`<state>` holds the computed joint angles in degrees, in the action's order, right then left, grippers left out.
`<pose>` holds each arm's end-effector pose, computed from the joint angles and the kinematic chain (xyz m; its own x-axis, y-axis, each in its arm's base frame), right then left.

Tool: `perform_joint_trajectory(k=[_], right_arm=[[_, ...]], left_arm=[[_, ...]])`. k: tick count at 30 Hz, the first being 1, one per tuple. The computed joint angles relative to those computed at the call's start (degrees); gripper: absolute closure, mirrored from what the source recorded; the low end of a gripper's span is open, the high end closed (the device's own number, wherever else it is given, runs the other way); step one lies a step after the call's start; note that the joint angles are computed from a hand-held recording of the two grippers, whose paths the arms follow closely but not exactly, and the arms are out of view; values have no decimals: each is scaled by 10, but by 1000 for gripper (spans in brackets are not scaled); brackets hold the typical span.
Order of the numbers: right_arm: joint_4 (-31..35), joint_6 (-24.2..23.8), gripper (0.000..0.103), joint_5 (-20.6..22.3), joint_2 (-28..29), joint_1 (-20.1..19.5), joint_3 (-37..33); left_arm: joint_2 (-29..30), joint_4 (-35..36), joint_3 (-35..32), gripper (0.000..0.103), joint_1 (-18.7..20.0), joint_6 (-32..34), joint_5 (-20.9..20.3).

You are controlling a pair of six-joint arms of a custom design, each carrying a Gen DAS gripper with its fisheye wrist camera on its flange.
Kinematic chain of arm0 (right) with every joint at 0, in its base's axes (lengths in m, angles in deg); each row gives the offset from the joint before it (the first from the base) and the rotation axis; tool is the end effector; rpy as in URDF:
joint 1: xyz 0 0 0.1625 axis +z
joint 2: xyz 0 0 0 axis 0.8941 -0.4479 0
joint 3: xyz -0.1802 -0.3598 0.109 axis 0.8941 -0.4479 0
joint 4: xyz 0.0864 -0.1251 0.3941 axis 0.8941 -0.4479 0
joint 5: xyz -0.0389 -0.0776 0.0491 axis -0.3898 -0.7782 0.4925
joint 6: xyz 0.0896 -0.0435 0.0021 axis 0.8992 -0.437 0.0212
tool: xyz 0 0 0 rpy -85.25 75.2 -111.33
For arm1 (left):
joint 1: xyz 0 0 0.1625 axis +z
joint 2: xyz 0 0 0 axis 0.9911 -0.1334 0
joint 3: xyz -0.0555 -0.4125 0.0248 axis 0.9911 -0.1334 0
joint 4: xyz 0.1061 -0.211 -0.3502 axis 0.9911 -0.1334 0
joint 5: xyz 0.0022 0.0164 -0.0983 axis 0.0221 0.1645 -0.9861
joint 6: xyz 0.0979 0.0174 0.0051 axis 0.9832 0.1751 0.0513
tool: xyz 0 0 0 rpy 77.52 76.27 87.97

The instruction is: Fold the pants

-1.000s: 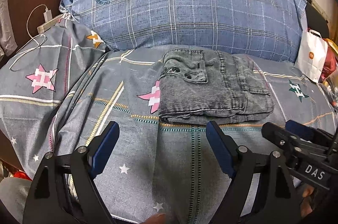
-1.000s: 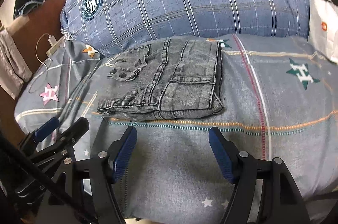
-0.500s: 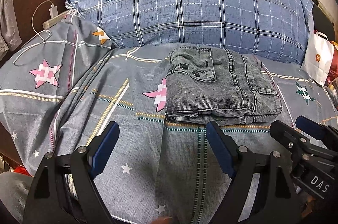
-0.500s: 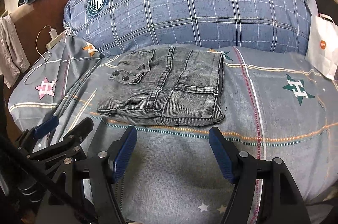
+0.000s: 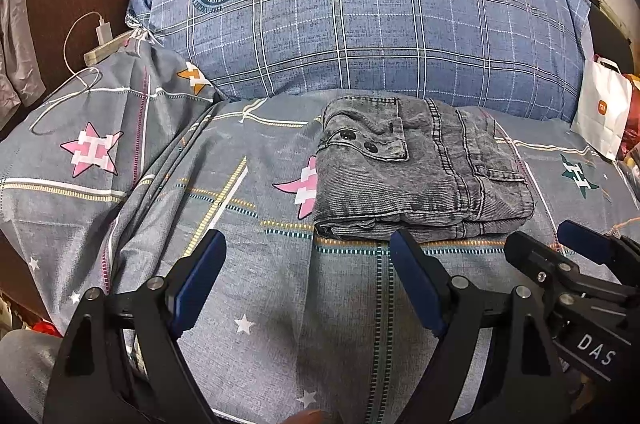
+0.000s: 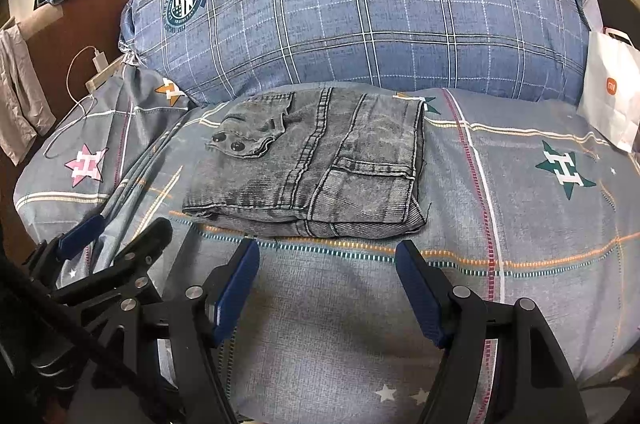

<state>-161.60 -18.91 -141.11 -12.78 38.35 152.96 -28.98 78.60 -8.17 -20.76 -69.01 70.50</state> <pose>0.1939 -0.6515 0.0450 -0.7423 0.4024 0.5358 -0.1826 0.6479 -0.7395 -0.1585 -0.7002 0.1003 -0.6374 0.3291 -0.6967 0.7107 0.6005 -0.3665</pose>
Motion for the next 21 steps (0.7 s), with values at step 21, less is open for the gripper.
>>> perform_joint_trajectory(k=[21], right_arm=[[12, 18, 31, 2, -8, -6, 11]], left_arm=[[5, 5, -6, 19, 2, -7, -5]])
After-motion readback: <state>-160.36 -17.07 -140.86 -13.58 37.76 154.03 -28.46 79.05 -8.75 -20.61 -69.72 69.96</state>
